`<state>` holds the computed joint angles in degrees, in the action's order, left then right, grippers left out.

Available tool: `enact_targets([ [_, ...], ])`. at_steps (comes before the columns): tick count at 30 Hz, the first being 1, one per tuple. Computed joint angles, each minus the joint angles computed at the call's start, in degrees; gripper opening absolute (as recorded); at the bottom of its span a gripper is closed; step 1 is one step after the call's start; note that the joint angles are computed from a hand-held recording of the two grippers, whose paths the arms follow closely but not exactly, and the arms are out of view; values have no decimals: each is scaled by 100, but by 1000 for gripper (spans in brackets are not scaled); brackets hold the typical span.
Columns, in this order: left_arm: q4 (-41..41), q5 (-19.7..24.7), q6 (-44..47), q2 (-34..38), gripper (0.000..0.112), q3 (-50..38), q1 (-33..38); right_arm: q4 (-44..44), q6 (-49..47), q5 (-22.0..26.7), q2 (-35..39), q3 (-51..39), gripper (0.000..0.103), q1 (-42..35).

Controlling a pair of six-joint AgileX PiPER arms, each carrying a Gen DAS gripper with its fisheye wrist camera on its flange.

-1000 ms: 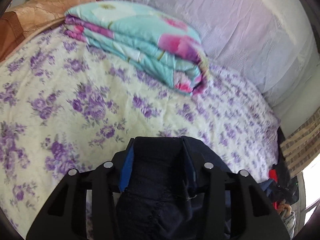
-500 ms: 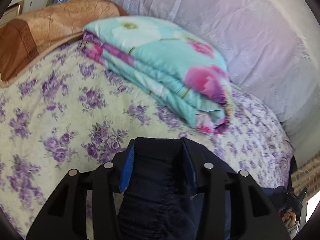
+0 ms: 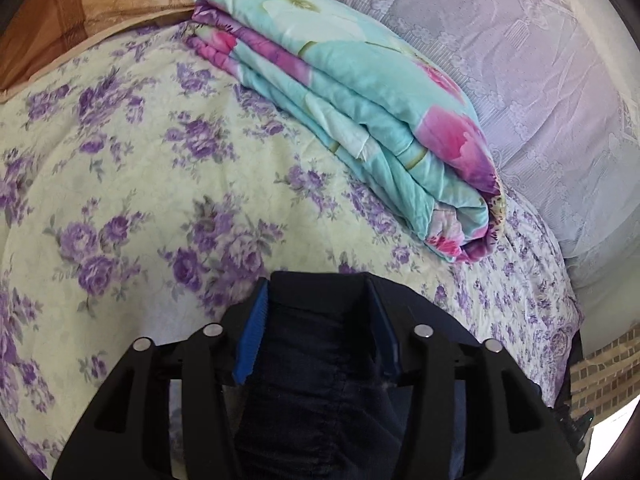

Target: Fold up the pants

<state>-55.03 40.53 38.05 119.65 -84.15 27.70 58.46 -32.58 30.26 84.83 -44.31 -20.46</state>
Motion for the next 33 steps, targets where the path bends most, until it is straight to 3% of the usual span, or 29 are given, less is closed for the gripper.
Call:
enact_targets([
  [3,20,141,209,-220,53,264,135,335,-409,-159,-242,481,50,-91],
  [6,261,185,291,-595,57,661,326,915,-1021,-677,-347,634,47,60],
  [9,188,301,670,-1004,61,1163,683,1192,-1554,-507,-9,213,48,177],
  [13,193,436,1305,-1581,66,1962,1171,-12,-943,101,695,-696,50,321],
  [17,336,434,1859,-1989,70,2624,1573,-341,-908,466,614,-582,50,158],
  [20,262,720,2234,-2049,70,2896,2069,98,-1527,430,37,-60,52,-195],
  [22,140,970,2361,-1967,71,2934,2319,582,-1965,547,-97,31,60,-460],
  [28,-186,1298,2636,-2066,72,3300,2782,626,-2261,375,682,-577,64,-225],
  [33,-149,1261,2628,-2232,76,3479,2809,1012,-2860,945,1059,-853,65,-444],
])
